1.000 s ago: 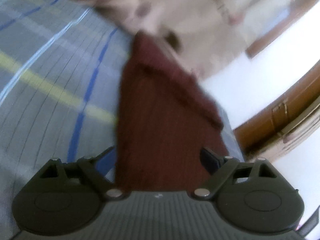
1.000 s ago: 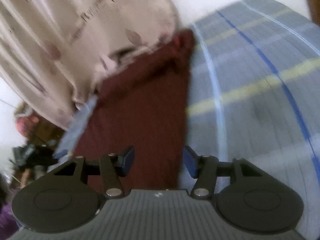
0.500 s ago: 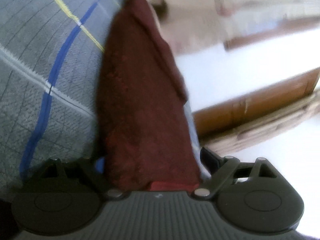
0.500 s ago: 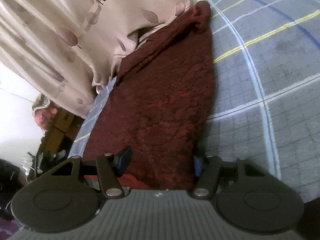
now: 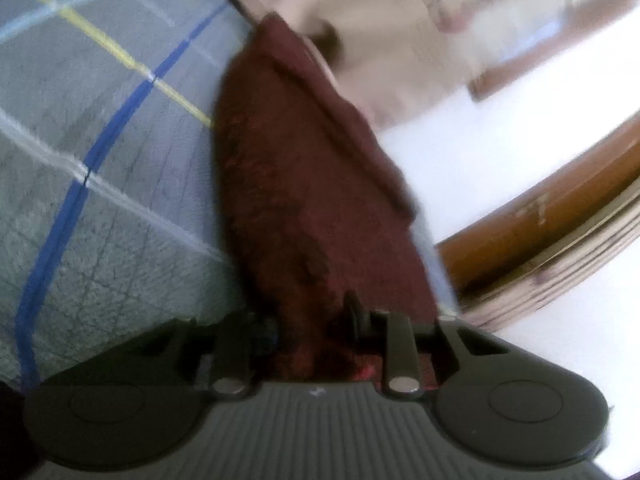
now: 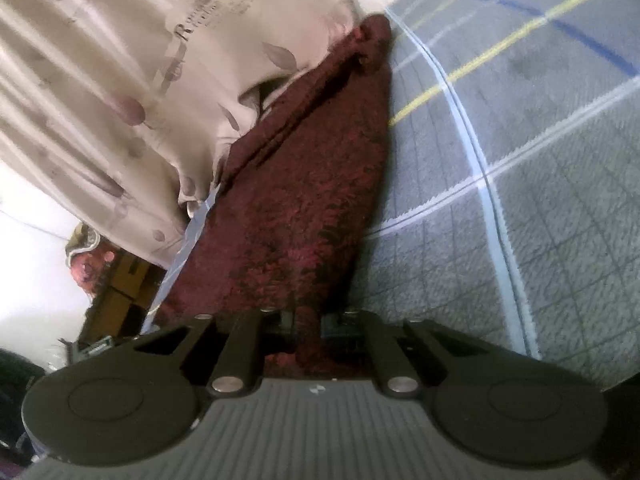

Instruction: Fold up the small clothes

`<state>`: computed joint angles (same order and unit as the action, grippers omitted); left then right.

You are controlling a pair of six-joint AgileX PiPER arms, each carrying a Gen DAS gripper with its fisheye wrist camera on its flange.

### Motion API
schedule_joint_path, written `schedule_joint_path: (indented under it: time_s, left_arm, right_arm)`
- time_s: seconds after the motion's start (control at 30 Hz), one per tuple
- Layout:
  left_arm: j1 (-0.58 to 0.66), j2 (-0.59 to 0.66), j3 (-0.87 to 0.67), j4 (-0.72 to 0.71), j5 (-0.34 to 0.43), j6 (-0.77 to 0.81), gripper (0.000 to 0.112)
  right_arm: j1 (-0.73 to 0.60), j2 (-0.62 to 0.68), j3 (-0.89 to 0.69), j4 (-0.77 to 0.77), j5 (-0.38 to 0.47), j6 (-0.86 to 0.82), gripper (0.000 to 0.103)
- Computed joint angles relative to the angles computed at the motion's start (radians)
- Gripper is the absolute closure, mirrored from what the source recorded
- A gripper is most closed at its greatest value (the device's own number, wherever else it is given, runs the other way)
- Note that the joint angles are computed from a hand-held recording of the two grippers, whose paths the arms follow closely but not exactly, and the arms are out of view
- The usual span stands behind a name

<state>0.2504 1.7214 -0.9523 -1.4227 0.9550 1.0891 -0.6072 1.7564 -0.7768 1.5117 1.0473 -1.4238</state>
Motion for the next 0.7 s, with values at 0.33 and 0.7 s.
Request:
schedule_joint_path:
  time_s: [0.33, 0.7]
  left_arm:
    - [0.042, 0.065, 0.020, -0.123, 0.122, 0.032, 0.041]
    - [0.055, 0.123, -0.148, 0.050, 0.168, -0.075, 0.042]
  right_arm:
    - [0.023, -0.029, 0.100, 0.162, -0.031, -0.185, 0.093]
    - [-0.054, 0.093, -0.033, 0.001, 0.117, 0.061, 0.089]
